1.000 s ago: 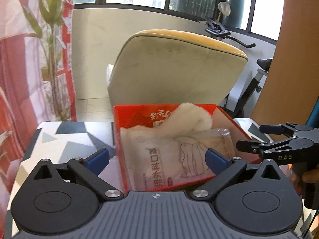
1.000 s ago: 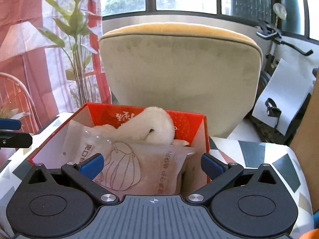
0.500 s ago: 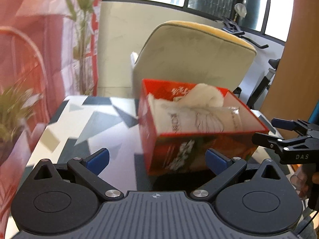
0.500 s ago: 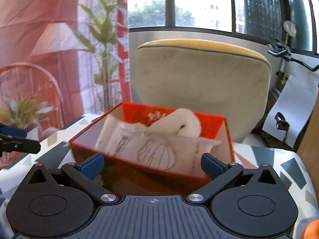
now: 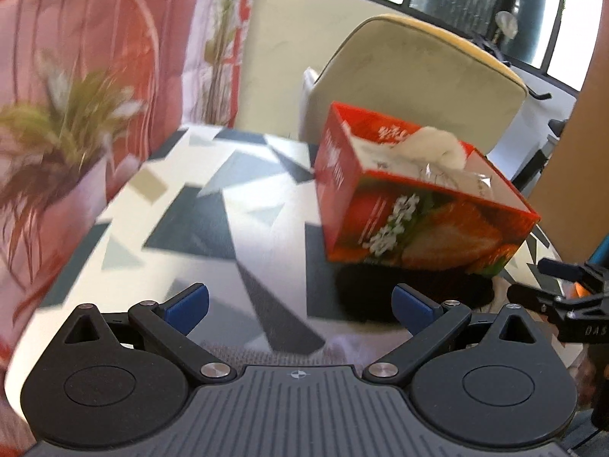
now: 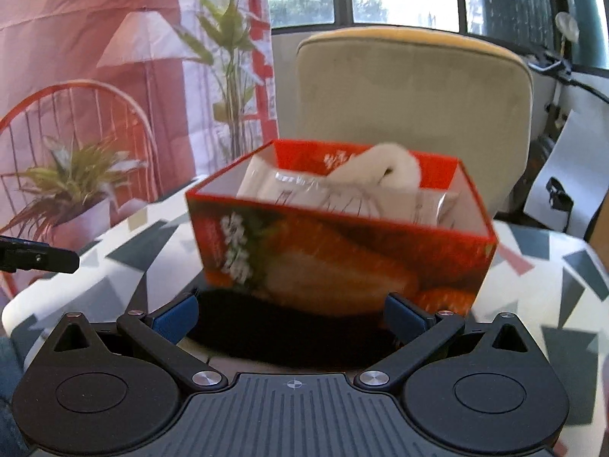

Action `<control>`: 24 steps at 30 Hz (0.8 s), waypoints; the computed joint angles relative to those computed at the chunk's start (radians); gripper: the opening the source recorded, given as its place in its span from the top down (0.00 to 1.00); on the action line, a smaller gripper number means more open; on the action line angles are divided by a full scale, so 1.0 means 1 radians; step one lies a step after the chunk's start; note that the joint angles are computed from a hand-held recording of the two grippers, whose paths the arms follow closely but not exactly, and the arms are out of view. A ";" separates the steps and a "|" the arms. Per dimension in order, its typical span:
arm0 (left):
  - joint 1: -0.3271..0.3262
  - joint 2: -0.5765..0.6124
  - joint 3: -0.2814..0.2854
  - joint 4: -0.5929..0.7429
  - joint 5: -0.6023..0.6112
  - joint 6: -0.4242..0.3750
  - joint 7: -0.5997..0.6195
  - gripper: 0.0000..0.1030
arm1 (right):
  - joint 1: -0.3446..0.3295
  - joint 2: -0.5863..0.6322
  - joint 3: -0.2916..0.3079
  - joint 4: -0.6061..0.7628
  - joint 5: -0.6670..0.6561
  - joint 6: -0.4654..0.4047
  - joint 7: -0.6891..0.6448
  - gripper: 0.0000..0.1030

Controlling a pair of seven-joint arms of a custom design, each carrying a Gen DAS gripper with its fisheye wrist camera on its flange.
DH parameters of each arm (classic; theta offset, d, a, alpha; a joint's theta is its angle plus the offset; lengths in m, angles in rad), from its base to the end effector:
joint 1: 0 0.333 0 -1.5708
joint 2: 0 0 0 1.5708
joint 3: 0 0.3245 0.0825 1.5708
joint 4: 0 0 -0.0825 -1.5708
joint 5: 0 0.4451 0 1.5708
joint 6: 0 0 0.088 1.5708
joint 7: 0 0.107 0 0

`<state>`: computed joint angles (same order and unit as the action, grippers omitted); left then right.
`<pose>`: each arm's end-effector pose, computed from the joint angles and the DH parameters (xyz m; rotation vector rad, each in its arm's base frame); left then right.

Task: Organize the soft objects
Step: 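Withdraw both tools from the box toward the grey knit cloth, then close both tools on the grey knit cloth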

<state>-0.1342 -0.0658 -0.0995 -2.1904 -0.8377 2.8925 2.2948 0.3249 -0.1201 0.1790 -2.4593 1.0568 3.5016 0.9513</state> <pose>0.6037 -0.0995 0.4660 -1.6107 2.0142 -1.0796 0.4976 0.1561 0.4107 -1.5139 1.6120 -0.7344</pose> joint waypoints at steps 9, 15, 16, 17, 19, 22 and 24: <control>-0.016 -0.024 0.015 -0.067 -0.026 0.010 0.003 0.00 | 0.062 -0.033 -0.065 -0.100 -0.233 -0.056 0.282 0.05; -0.019 -0.027 0.020 -0.095 -0.048 0.043 -0.001 0.00 | 0.063 -0.025 -0.064 -0.132 -0.368 -0.085 0.424 0.19; -0.016 -0.026 0.019 -0.100 -0.027 0.047 -0.019 0.00 | 0.068 -0.023 -0.073 -0.136 -0.401 -0.086 0.454 0.21; -0.014 -0.027 0.018 -0.106 -0.007 0.049 -0.040 0.00 | 0.077 -0.019 -0.087 -0.139 -0.441 -0.088 0.488 0.24; -0.011 -0.021 0.020 -0.109 0.016 0.046 -0.078 0.00 | 0.072 -0.015 -0.088 -0.143 -0.486 -0.085 0.530 0.25; -0.003 -0.014 0.020 -0.111 0.047 0.035 -0.130 0.00 | 0.069 -0.004 -0.097 -0.145 -0.560 -0.068 0.596 0.35; -0.002 -0.010 0.018 -0.112 0.053 0.039 -0.141 0.00 | 0.084 0.001 -0.136 -0.148 -0.654 -0.073 0.667 0.53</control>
<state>-0.1358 -0.0763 -0.0815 -2.3029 -0.7843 2.9315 2.1541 0.4090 -0.1191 0.0434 -2.6071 0.4029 3.4283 1.6187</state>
